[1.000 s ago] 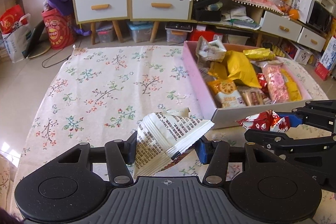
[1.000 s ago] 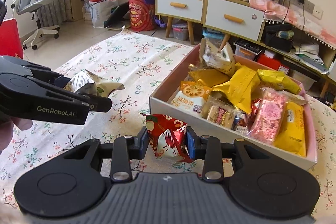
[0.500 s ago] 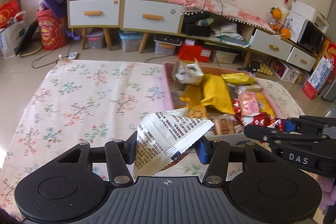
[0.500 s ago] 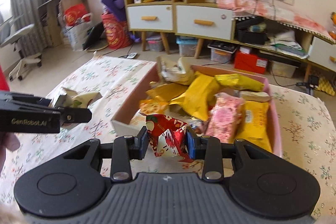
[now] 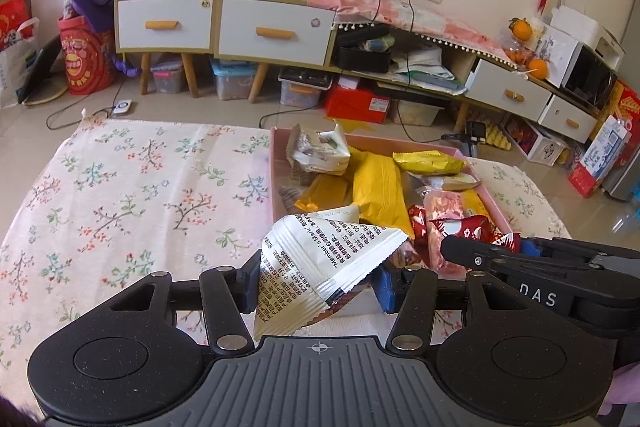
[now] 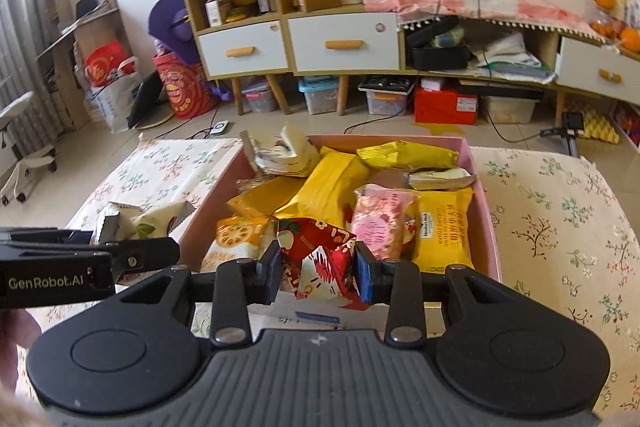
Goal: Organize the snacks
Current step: 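Carry the white packet and red packet into the box and open both tools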
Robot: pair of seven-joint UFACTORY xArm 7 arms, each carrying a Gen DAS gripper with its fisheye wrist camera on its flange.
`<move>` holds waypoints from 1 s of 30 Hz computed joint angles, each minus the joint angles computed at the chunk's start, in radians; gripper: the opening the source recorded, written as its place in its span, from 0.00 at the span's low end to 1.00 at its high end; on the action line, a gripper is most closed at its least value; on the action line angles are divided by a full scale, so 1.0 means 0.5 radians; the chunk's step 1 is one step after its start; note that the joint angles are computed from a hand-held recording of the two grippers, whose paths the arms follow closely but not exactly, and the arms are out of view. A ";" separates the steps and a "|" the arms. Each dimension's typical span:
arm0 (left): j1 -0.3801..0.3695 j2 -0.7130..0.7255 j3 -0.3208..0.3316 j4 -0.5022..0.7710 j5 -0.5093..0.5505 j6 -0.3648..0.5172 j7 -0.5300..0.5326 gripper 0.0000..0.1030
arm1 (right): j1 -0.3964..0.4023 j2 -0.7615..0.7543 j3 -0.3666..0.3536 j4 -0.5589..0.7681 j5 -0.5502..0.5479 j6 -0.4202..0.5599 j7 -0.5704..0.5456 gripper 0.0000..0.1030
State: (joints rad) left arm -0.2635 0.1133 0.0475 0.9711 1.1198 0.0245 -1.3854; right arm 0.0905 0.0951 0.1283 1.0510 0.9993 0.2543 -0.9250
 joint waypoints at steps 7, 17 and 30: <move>-0.084 0.125 0.032 0.156 0.247 0.090 -0.117 0.49 | -0.046 0.097 -0.007 0.084 -0.077 0.051 0.210 0.33; -0.119 0.222 -0.062 0.300 0.623 0.329 -0.252 0.50 | -0.102 0.150 0.053 0.143 -0.060 0.099 0.290 0.33; -0.101 0.289 -0.081 0.339 0.681 0.334 -0.284 0.52 | -0.117 0.153 0.061 0.175 0.108 0.152 0.162 0.47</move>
State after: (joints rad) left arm -0.3138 0.2577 0.0071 1.1405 1.4604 0.1914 -1.5273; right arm 0.0322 0.1716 0.1588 1.1385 1.0536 0.3302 -0.8443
